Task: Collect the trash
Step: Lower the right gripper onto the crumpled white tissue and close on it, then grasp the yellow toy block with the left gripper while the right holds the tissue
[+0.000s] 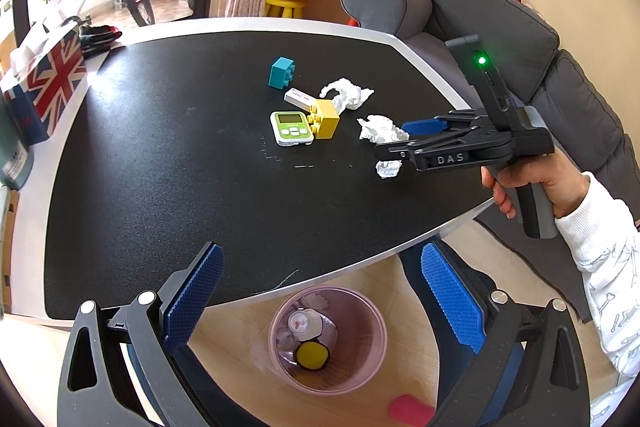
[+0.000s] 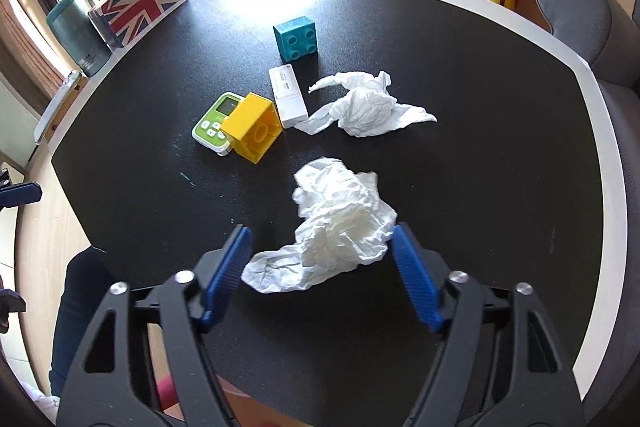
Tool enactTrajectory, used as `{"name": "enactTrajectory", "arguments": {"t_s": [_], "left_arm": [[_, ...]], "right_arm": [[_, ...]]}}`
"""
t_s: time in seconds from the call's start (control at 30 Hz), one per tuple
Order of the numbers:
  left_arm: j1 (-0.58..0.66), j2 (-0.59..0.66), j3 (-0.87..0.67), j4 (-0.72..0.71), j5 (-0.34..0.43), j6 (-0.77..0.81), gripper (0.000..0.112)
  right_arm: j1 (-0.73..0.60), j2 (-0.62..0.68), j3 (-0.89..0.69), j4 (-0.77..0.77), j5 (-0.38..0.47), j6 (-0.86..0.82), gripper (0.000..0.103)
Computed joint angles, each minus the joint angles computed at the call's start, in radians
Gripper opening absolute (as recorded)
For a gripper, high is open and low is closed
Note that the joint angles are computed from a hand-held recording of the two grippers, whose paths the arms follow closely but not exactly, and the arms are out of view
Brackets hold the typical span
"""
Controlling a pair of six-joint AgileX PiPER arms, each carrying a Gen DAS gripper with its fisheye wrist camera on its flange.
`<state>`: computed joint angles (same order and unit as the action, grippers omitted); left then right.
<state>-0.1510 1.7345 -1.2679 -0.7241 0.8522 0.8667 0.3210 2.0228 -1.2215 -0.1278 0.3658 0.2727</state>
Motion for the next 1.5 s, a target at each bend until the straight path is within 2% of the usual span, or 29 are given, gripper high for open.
{"name": "enactTrajectory", "arguments": {"t_s": [0.07, 0.17, 0.27, 0.77, 1.07, 1.27, 1.5], "left_arm": [[-0.001, 0.005, -0.003, 0.002, -0.004, -0.002, 0.095], [-0.003, 0.01, -0.005, -0.003, -0.008, 0.002, 0.095], [-0.007, 0.016, -0.012, -0.001, -0.009, 0.001, 0.095], [-0.079, 0.104, -0.179, 0.085, -0.01, -0.098, 0.095], [-0.146, 0.209, -0.364, 0.212, 0.026, -0.257, 0.095], [-0.198, 0.319, -0.541, 0.312, 0.086, -0.398, 0.095], [-0.24, 0.488, -0.829, 0.412, 0.24, -0.55, 0.095]], "right_arm": [[0.0, 0.005, 0.001, -0.018, -0.001, 0.019, 0.045], [0.004, 0.001, 0.013, -0.077, -0.011, 0.082, 0.031], [0.008, -0.01, 0.033, -0.137, -0.025, 0.148, 0.022], [-0.001, -0.114, 0.106, -0.187, -0.032, 0.218, 0.02], [-0.018, -0.155, 0.141, -0.214, -0.031, 0.251, 0.02], [-0.04, -0.175, 0.17, -0.204, -0.041, 0.243, 0.02], [-0.06, -0.191, 0.192, -0.184, -0.057, 0.22, 0.02]]}}
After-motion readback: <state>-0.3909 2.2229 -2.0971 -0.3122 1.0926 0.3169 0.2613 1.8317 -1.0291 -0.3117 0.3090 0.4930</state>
